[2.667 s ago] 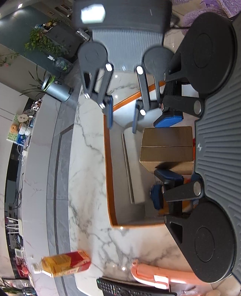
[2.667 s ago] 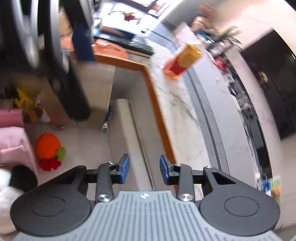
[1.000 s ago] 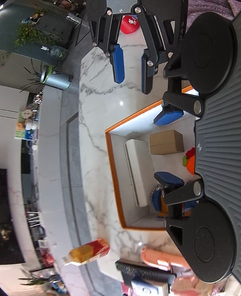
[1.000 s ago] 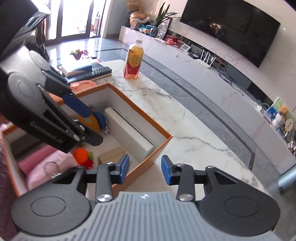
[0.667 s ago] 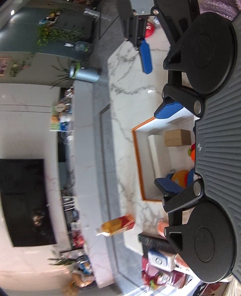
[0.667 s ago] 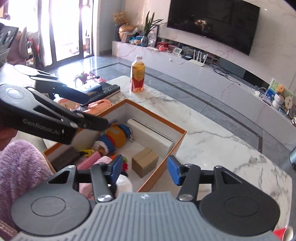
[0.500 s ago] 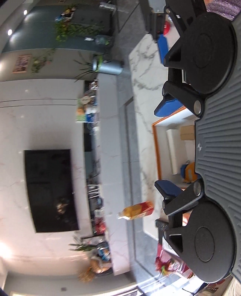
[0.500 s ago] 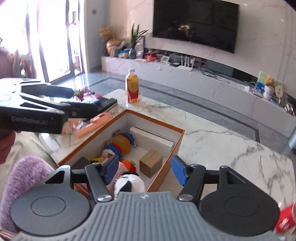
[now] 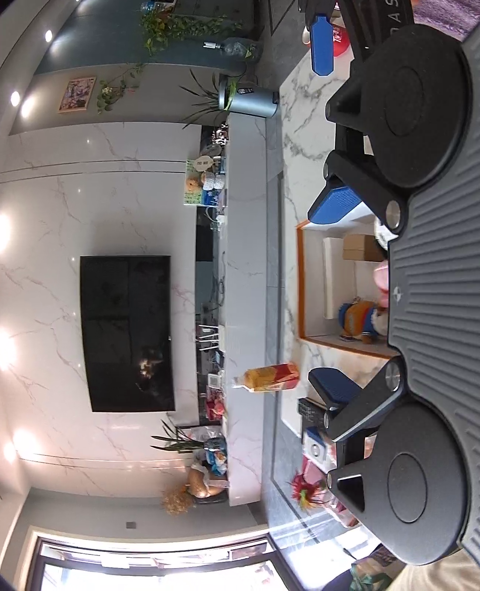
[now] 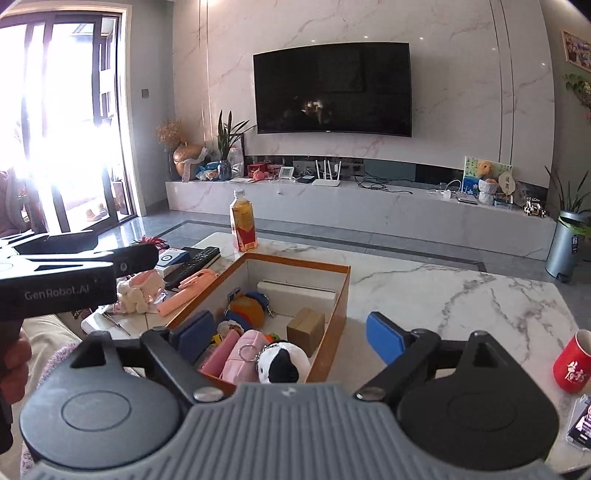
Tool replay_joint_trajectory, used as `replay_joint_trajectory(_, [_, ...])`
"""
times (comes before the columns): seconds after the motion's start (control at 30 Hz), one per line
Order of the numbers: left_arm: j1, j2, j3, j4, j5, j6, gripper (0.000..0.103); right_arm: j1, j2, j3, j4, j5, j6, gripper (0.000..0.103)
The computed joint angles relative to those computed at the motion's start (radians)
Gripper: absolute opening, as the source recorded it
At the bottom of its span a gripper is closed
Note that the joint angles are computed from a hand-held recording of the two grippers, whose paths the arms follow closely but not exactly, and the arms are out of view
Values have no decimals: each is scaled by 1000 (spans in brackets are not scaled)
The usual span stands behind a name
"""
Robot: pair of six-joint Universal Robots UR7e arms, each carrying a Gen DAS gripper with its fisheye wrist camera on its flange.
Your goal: Organize objects
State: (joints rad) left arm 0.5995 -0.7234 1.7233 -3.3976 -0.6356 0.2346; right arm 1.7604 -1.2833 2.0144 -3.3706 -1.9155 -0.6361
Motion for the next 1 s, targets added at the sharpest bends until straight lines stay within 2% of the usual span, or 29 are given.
replay_joint_trajectory(0.2, [2, 12, 48, 14, 58, -62, 100, -17, 24, 30, -36, -54, 12, 91])
replay_joint_trajectory(0.33, [14, -6, 85, 114, 66, -184, 100, -35, 47, 28, -38, -74, 39, 93])
replay_joint_trajectory(0.57, [20, -27, 120, 238, 80, -281, 100, -55, 80, 15, -3, -98, 36, 95])
replay_joint_trajectory(1.0, [18, -36, 120, 286, 78, -310, 100, -59, 89, 9, 8, -96, 36, 96])
